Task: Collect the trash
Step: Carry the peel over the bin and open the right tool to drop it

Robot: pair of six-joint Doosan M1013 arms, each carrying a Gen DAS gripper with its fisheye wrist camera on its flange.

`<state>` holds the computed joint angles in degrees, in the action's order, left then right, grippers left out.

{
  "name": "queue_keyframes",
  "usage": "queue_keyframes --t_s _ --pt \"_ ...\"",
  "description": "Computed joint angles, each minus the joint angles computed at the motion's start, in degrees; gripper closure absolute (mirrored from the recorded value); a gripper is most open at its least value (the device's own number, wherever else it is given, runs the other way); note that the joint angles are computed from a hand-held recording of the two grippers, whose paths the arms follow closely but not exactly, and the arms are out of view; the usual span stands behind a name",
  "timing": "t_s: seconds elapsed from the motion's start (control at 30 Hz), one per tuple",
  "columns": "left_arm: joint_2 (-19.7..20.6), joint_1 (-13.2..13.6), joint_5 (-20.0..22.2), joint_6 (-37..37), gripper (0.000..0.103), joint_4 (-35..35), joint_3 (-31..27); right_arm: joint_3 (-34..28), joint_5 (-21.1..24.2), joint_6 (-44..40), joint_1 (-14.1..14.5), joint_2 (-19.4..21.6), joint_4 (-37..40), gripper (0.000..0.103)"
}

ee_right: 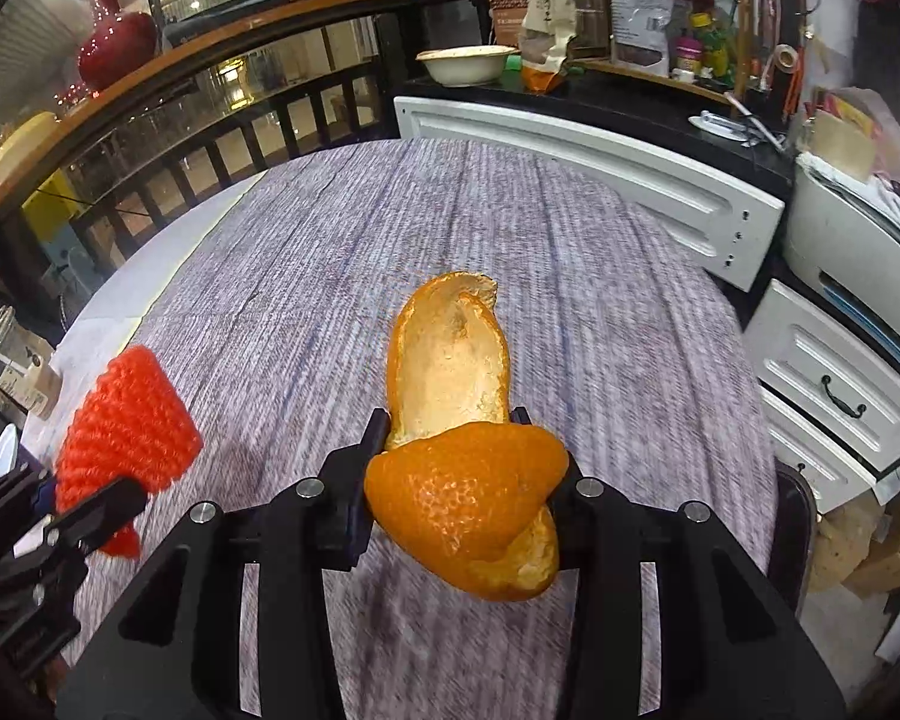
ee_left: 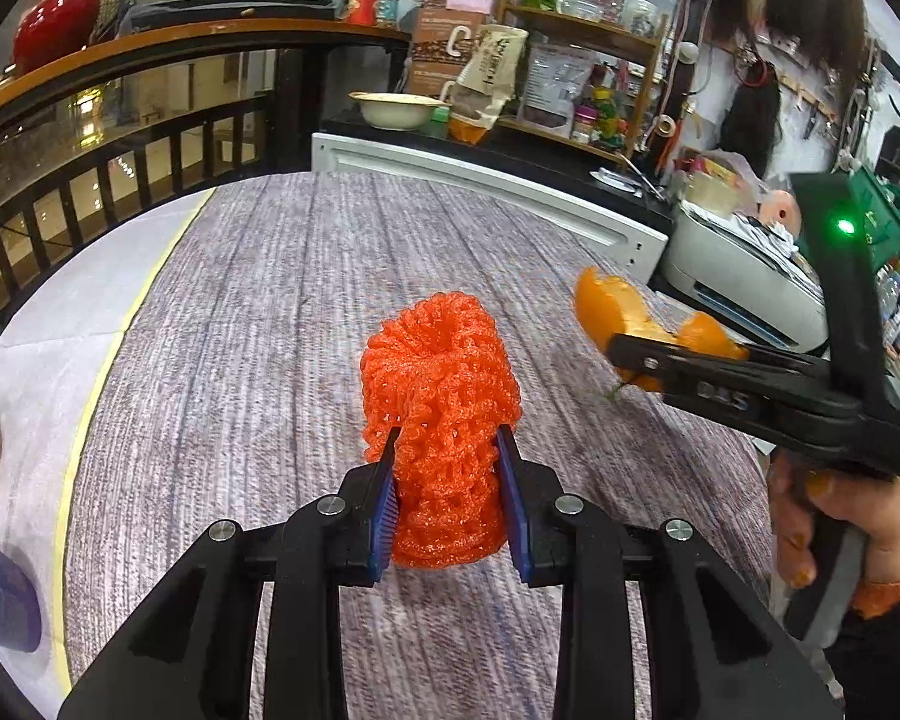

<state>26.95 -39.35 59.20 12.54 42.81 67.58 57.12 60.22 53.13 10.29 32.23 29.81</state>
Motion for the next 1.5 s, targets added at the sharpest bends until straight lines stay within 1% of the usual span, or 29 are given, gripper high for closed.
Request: queue_keyframes --t_s 0.1,0.2,0.47,0.67,0.8,0.93,1.07,1.23,1.33,1.5 --pt "0.3 -0.4 -0.3 0.4 0.073 -0.1 -0.4 2.5 -1.6 -1.4 -1.4 -1.5 1.1 0.062" --pt "0.6 -0.9 -0.6 1.0 0.073 -0.5 -0.9 3.9 -1.3 -2.1 -3.0 -2.4 2.8 0.062" --pt "1.8 -2.0 -1.3 3.2 0.073 -1.7 -2.8 8.8 -2.9 -4.3 -6.5 -5.3 6.7 0.062" --pt "3.5 -2.8 -1.5 5.7 0.073 -3.0 -5.3 11.7 -3.7 -4.7 -9.1 -6.7 8.7 0.062" --pt "4.6 -3.1 -2.1 7.5 0.073 -4.2 -7.0 13.8 -5.9 -5.2 -10.7 -7.8 9.7 0.062" --pt "5.8 -3.5 -2.8 9.5 0.073 -5.1 -8.9 15.2 -7.2 -5.3 -12.6 -8.4 10.7 0.062" --pt "7.4 -3.8 -3.2 12.2 0.073 -6.2 -11.6 15.9 -8.4 -4.6 -14.3 -8.4 10.5 0.062" --pt "9.5 -4.0 -3.8 16.1 0.073 -8.8 -15.1 15.5 -9.8 -1.0 -16.0 -7.3 8.0 0.062" --pt "10.9 -4.3 -3.8 18.1 0.073 -9.8 -17.3 14.6 -9.8 0.7 -16.5 -6.1 5.8 0.062" --pt "13.3 -4.5 -3.3 21.4 0.073 -12.1 -21.1 13.9 -9.1 1.7 -16.5 -4.3 3.0 0.062"
